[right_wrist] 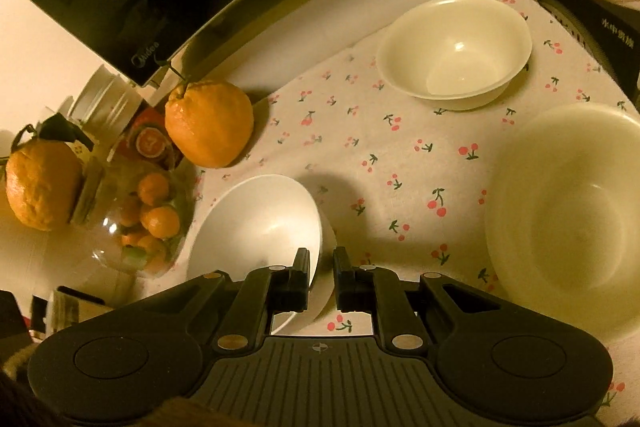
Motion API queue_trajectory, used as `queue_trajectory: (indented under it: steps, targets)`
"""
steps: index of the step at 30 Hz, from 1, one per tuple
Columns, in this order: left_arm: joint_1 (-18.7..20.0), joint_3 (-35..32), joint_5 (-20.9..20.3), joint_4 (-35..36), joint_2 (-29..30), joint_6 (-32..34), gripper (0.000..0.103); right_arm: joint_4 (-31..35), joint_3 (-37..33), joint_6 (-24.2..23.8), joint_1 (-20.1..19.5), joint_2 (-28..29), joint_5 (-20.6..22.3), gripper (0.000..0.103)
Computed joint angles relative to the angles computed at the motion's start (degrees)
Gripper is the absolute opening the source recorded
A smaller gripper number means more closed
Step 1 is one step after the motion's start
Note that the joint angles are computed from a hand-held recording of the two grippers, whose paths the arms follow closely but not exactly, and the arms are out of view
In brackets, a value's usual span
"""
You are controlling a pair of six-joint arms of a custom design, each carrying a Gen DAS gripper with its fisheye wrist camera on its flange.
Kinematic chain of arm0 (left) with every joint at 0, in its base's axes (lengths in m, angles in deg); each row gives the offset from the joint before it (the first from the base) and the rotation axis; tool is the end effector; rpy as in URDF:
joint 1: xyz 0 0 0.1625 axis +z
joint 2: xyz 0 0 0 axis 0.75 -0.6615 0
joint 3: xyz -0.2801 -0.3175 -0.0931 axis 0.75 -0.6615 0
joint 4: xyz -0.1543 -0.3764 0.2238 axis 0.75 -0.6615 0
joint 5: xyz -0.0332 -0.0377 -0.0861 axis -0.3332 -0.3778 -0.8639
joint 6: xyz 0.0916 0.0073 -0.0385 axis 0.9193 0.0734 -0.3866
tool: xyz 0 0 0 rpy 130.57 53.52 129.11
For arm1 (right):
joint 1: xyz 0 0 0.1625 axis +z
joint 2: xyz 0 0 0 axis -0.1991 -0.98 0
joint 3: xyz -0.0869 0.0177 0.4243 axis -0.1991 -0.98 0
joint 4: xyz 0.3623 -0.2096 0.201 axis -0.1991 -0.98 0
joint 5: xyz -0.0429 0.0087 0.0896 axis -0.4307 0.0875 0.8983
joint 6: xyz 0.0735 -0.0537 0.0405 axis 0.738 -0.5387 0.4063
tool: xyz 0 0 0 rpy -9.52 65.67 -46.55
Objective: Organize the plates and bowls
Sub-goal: 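Carry the white bowl with both grippers and set it into another bowl, then open both grippers and release the stacked bowl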
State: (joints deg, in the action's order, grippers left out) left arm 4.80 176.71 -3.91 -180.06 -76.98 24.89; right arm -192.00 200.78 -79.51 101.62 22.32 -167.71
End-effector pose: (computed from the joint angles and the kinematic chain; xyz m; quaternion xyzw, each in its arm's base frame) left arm -0.1224 -0.4863 0.0969 0.1189 0.9300 -0.2856 0.1986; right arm 0.1170 -0.5322 0.0752 0.0125 -0.9558 0.2781 0.0948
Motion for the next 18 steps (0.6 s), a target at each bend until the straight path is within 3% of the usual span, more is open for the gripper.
queue_trajectory:
  steps: [9, 18]
  targets:
    - [-0.41, 0.01, -0.17, 0.40, -0.58, 0.52, 0.030, 0.16, 0.26, 0.47, -0.35, -0.72, 0.48, 0.017]
    - [-0.57, -0.05, 0.28, 1.38, -0.93, 0.36, 0.045, 0.64, 0.30, 0.49, -0.32, -1.28, 0.26, 0.021]
